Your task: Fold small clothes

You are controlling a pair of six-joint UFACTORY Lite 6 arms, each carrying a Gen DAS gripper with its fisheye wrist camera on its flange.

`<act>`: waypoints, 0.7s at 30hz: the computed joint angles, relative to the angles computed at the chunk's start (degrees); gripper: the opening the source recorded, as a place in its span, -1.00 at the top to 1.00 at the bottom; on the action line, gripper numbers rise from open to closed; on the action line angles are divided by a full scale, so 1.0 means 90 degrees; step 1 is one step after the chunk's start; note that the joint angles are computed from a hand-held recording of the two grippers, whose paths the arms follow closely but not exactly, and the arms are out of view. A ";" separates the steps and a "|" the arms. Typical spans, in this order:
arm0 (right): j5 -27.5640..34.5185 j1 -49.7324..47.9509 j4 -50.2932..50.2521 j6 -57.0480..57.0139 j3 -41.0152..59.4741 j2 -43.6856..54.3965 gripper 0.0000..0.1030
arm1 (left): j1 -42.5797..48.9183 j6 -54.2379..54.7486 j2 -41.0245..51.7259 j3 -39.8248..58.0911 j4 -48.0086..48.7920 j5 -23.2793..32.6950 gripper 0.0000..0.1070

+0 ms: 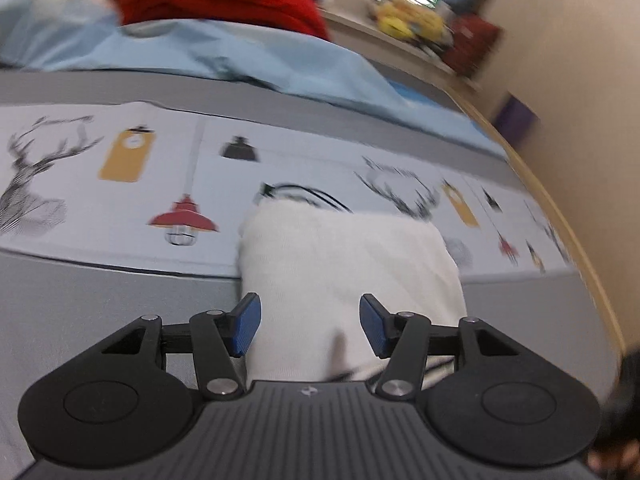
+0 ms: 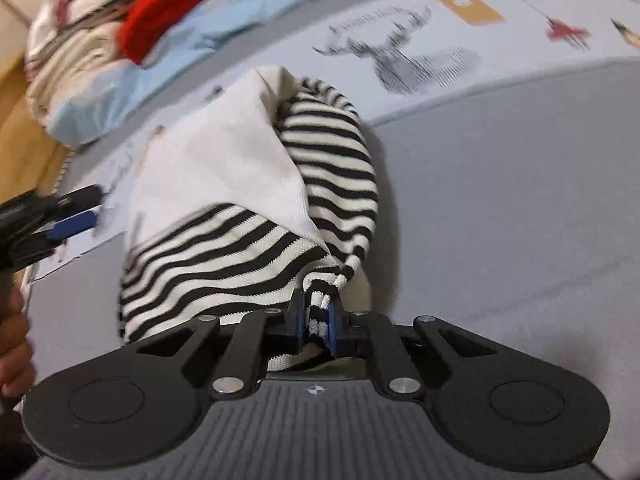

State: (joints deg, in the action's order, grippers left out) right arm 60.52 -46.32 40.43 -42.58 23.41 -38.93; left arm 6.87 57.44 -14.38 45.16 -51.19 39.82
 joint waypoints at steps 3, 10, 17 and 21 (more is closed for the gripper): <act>-0.0047 -0.0071 -0.0313 0.0227 -0.0030 0.0077 0.83 | -0.0358 -0.0105 -0.0028 -0.0075 0.0741 0.0384 -0.12; 0.0223 -0.0066 -0.0480 0.0233 0.0016 -0.0296 0.78 | -0.1946 -0.2241 -0.0250 -0.0825 0.3527 -0.1141 -0.35; -0.0197 -0.0504 0.0643 -0.0419 0.0296 -0.1374 0.16 | -0.1109 -0.1767 -0.0345 -0.0427 0.2696 -0.0643 -0.35; -0.0731 -0.0071 0.1687 -0.0631 0.0476 -0.0228 0.08 | -0.1034 -0.2353 -0.0242 -0.0175 0.2895 -0.0715 -0.35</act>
